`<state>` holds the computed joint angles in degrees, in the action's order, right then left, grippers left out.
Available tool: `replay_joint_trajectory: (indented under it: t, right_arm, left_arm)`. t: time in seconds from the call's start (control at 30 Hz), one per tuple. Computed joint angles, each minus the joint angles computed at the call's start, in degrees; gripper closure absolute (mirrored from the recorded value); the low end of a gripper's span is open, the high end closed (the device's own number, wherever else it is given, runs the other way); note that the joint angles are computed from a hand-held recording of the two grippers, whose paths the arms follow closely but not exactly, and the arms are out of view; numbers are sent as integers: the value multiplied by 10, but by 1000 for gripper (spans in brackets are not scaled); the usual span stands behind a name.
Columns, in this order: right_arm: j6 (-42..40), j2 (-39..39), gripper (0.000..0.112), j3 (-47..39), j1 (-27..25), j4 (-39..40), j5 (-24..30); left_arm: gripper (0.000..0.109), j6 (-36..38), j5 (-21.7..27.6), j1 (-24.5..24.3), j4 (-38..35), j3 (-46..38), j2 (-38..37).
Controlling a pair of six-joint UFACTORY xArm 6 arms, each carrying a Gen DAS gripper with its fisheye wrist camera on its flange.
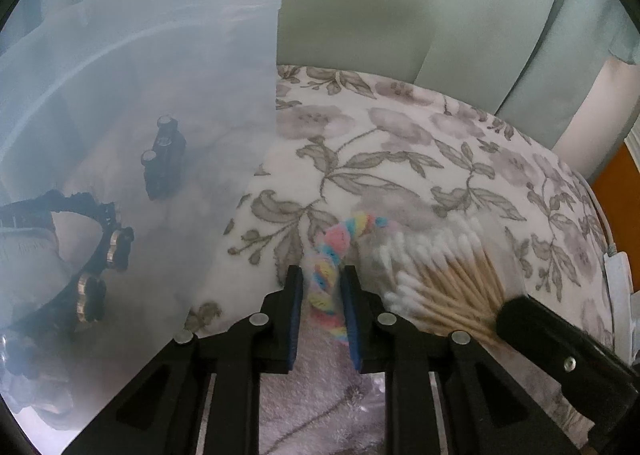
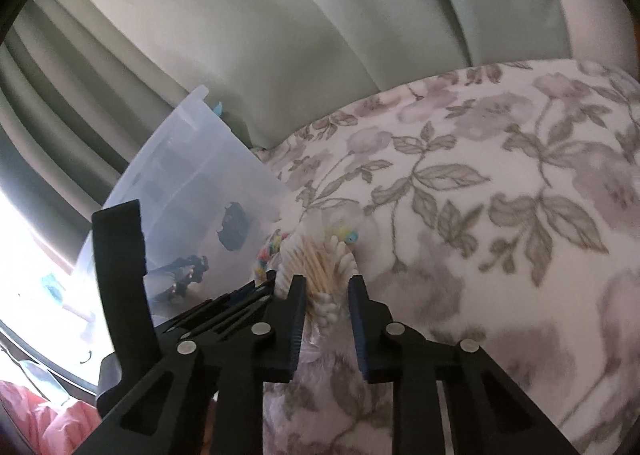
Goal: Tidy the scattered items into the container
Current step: 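Grasp the rainbow scrunchie with the left tool while the right tool approaches the cotton swab bag, then grasp the bagged cotton swabs with the right tool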
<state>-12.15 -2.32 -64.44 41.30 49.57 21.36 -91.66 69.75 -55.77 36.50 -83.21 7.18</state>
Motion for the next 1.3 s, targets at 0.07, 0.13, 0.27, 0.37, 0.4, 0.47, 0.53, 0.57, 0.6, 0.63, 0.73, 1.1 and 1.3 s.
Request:
replay_joint_trajectory:
  t: [0.07,0.13,0.27,0.37,0.4,0.47,0.53,0.57,0.6,0.63,0.73,1.1,1.3]
  right_arm:
    - [2,-13,91,16,3,9,-11]
    - [3,-31,94,34,3,23,-23]
    - [36,-64,96,68,0,17,-44]
    - [93,-90,104,95,-5,-28,-51]
    - [107,-97,106,103,-6,-37,-53]
    - [132,-123,106,128,-9,-50,-55]
    - [155,-144,106,147,-11,-64,-58]
    - [165,-150,106,153,-12,-72,-56]
    - [180,-154,106,156,-12,-88,-56]
    - [194,-159,103,159,-13,-104,-53]
    - [210,-164,103,159,-16,-129,-41]
    - [284,-114,44,95,-1,-256,10]
    - [295,-64,37,40,8,-335,55]
  left_arm:
    - [97,3,-5,-1,-1,-3,1]
    - [99,9,-6,-3,-3,-10,5]
    - [101,17,-10,-8,-7,-24,13]
    - [101,29,-4,-16,-9,-41,21]
    - [101,32,-1,-19,-11,-45,23]
    - [101,32,6,-24,-14,-50,24]
    - [101,35,8,-23,-15,-55,27]
    - [101,32,3,-23,-13,-34,12]
    - [101,31,2,-24,-11,-23,3]
    - [101,32,8,-27,-10,-26,2]
    - [101,35,31,-35,-2,-36,2]
    - [101,8,57,-45,-2,-28,-12]
    - [101,27,51,-47,0,-21,-15]
